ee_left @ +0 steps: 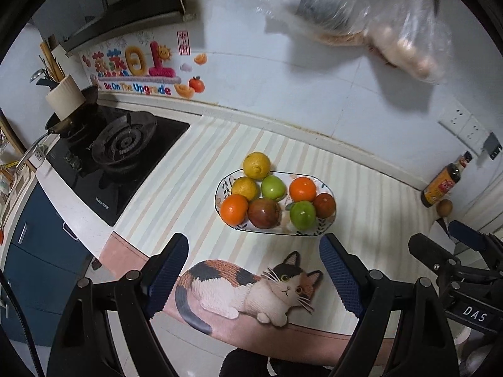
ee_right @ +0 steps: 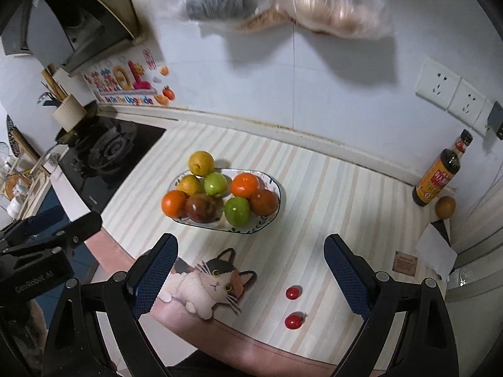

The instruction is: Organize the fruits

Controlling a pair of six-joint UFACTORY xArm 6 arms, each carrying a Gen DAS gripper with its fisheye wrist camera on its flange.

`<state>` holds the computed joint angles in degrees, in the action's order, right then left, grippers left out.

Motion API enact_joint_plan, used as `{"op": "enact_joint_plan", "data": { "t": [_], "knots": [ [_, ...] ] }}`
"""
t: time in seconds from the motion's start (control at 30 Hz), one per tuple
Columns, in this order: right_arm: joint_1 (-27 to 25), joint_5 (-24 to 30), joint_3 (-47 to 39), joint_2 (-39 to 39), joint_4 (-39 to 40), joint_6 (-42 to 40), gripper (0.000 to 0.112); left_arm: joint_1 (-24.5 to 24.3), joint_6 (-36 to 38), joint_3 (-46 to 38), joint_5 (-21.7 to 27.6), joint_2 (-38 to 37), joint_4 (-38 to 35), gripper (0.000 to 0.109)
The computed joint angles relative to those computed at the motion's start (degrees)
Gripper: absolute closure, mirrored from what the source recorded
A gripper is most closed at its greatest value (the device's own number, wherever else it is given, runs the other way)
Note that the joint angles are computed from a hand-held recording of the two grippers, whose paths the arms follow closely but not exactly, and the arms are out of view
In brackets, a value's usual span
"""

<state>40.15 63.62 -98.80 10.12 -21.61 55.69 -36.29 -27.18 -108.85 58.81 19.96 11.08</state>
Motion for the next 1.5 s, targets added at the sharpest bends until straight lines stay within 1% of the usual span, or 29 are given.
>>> {"op": "enact_joint_plan", "data": {
  "t": [0.2, 0.3, 0.53, 0.73, 0.93, 1.0, 1.07, 1.13, 1.17, 1.27, 1.3, 1.37, 1.43, 1.5],
  "knots": [
    [2.4, 1.7, -0.1, -3.1, -2.5, 1.3, 0.016, -0.8, -0.8, 4.4, -1.3, -4.9, 0.7, 0.023],
    [3.5, 3.4, -0.7, -3.7, -4.8, 2.5, 0.016, -1.1, -1.0, 5.5, -1.3, -6.4, 0.3, 0.023],
    [4.0, 3.3, 0.3, -5.7, -5.0, 2.9, 0.015, -1.8, -1.9, 7.4, -2.0, -8.8, 1.6, 0.023],
    [4.3, 3.0, 0.4, -5.7, -5.0, 2.8, 0.015, -2.0, -2.4, 8.0, -2.0, -9.6, 2.2, 0.023],
    [3.4, 0.7, 3.8, -7.6, -3.5, 4.4, 0.015, -2.1, -2.6, 8.5, -2.2, -10.1, 2.3, 0.023],
    [2.2, -1.2, 6.8, -9.1, -1.4, 5.0, 0.015, -2.1, -2.3, 7.8, -1.9, -9.4, 2.1, 0.023],
    [0.5, -3.5, 11.5, -11.2, 1.3, 6.0, 0.015, -2.1, -1.6, 6.9, -1.6, -8.0, 1.6, 0.023],
    [-1.5, -5.3, 16.6, -13.3, 3.9, 7.0, 0.015, -2.3, -0.8, 4.8, 0.2, -5.6, 1.4, 0.01],
    [-2.4, -6.5, 19.5, -14.3, 5.2, 7.4, 0.015, -2.4, -0.5, 4.3, 0.5, -4.5, 1.1, 0.006],
    [-5.4, -10.8, 29.0, -16.8, 9.8, 7.7, 0.015, -3.3, -0.7, 1.2, 2.9, 0.2, 2.4, 0.006],
    [-6.4, -12.5, 32.1, -16.9, 12.3, 6.7, 0.017, -3.8, -1.1, -0.7, 4.6, 2.8, 3.4, 0.006],
    [-7.4, -14.9, 36.4, -16.3, 16.1, 4.3, 0.025, -4.3, -0.6, -3.0, 6.2, 6.2, 2.7, 0.006],
    [-8.0, -18.2, 40.0, -14.6, 22.1, 0.3, 0.039, -4.9, 0.5, -6.9, 9.3, 10.8, 2.3, 0.006],
    [-8.1, -21.1, 42.8, -12.5, 28.4, -3.4, 0.047, -5.4, 2.2, -10.8, 12.1, 15.1, 1.4, 0.006]
  ]
}}
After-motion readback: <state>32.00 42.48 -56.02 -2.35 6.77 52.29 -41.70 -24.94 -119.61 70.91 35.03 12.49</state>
